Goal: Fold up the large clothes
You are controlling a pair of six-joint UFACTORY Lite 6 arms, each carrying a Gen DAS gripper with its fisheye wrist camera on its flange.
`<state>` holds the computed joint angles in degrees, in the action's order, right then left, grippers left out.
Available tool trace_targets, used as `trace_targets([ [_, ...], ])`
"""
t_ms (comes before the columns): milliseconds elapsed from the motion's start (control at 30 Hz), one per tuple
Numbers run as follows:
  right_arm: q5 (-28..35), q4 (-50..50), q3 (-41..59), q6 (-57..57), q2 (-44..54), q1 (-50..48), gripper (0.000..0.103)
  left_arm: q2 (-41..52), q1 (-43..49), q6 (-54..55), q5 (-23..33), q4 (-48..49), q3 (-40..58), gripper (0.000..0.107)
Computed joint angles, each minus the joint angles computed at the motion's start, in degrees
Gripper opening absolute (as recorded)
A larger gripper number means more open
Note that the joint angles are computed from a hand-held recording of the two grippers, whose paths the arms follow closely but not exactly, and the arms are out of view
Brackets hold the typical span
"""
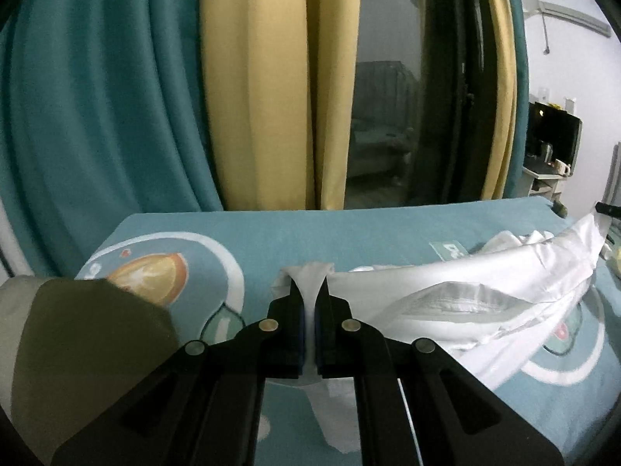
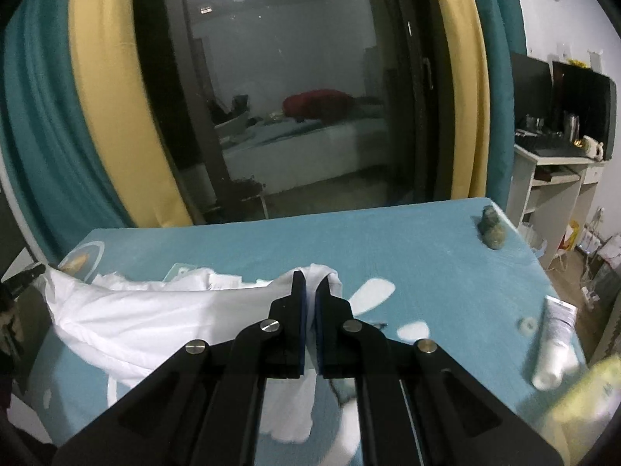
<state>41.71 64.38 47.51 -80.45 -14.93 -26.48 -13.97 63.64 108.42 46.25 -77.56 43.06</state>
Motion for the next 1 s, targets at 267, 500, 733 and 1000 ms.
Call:
trace_targets([
  [267,-5.16,4.93,13.96,1.54,23.43,6.96,0.004,20.70,-11.22,-5.56,-11.70,-3.89,15.50,0.005],
  [500,-9.98,-2.58,22.75,12.85,37.38,11.03,0.008,40.51,-14.50,-32.87,-11.92,13.86,34.25,0.031],
  [733,-7.96,-0.22,15.36,12.44,26.26,3.98,0.067,31.70,-5.73,-30.74,-5.83,10.90,28.78,0.054],
  [1000,6.55,-9.69,-3.21,10.99,11.29,-2.25,0.067,23.57,-2.48,-27.42,3.73,21.22,10.68,0.059],
])
